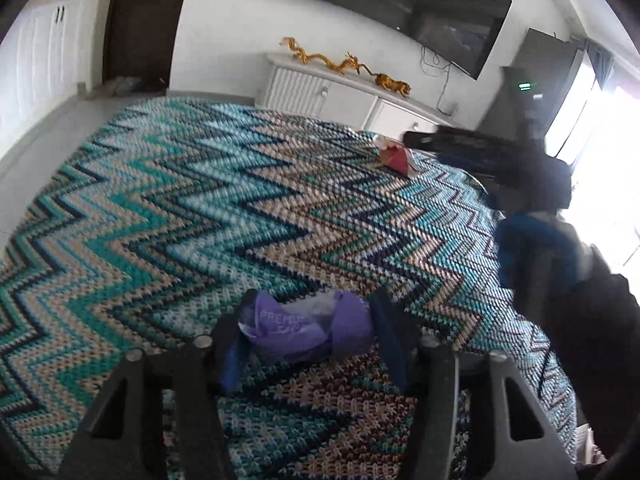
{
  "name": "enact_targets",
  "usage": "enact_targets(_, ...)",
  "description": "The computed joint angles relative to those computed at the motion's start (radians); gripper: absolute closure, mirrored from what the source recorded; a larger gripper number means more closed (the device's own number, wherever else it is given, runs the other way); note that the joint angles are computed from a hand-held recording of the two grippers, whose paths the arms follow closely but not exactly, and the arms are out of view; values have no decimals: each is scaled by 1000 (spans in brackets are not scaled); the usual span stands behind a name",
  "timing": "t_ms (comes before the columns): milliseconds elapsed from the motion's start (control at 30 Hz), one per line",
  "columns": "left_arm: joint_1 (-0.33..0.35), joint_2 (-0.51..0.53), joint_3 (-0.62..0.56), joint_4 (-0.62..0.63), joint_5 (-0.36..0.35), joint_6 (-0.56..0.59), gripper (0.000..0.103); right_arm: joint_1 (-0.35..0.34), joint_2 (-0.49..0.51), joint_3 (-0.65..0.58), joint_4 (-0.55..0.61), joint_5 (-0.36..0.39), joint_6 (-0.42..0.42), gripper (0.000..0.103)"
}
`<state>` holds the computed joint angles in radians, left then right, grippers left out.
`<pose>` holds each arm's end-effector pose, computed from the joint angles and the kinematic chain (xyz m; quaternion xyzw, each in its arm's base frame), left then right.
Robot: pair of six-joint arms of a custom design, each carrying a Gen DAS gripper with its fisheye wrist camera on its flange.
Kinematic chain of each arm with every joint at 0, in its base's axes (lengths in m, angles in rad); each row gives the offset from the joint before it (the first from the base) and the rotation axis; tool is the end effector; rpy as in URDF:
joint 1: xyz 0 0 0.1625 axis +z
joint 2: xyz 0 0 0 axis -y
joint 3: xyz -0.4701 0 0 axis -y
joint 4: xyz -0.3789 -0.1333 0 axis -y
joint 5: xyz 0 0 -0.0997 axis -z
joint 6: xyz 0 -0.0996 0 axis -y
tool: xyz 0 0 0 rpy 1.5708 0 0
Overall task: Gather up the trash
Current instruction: 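Grasp the purple printed bag with the left tool while the right tool grasps the pink wrapper, then carry both items over the bin and open both tools to drop them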
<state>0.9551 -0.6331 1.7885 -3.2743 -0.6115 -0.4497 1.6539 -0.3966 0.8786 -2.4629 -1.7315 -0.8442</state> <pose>-0.1981 -0.6521 0.0971 -0.0537 0.8615 -0.4324 0.2608 0.1917 -0.8871 0.1180 0.4218 -0.8802 0.1593 0.1483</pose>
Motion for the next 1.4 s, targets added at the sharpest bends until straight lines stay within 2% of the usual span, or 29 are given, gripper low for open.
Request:
enact_targets(100, 2, 2, -8, 12, -17, 5, 54, -4, 50, -66, 26, -14, 12, 40)
enact_targets(167, 5, 3, -15, 27, -25, 5, 55, -4, 66, -92, 48, -23, 13, 46)
enact_targets(300, 2, 8, -22, 44, -19, 2, 55, 2, 87, -130, 103, -66, 4, 69)
enact_targets(400, 1, 14, -30, 45, -16, 7, 56, 3, 62, -89, 90, -74, -3, 71)
enact_targets(500, -3, 15, -18, 10, -23, 18, 57, -4, -19, 23, 66, -36, -2, 71)
enact_targets(667, -16, 25, 14, -144, -32, 100, 57, -20, -199, 237, 45, 51, 4, 71)
enact_targets(833, -76, 47, 16, -163, 70, 123, 58, -46, -399, 440, 31, 117, -17, 71)
enact_targets(1000, -178, 52, 25, -194, 142, 147, 58, -76, -570, 593, -31, 154, -86, 71)
enact_targets(1233, -301, 105, -60, -255, 213, 307, 58, -139, -770, 735, -123, 214, -103, 71)
enact_targets(1400, -373, 170, -162, -306, 255, 475, 58, -171, -853, 768, -164, 237, -97, 71)
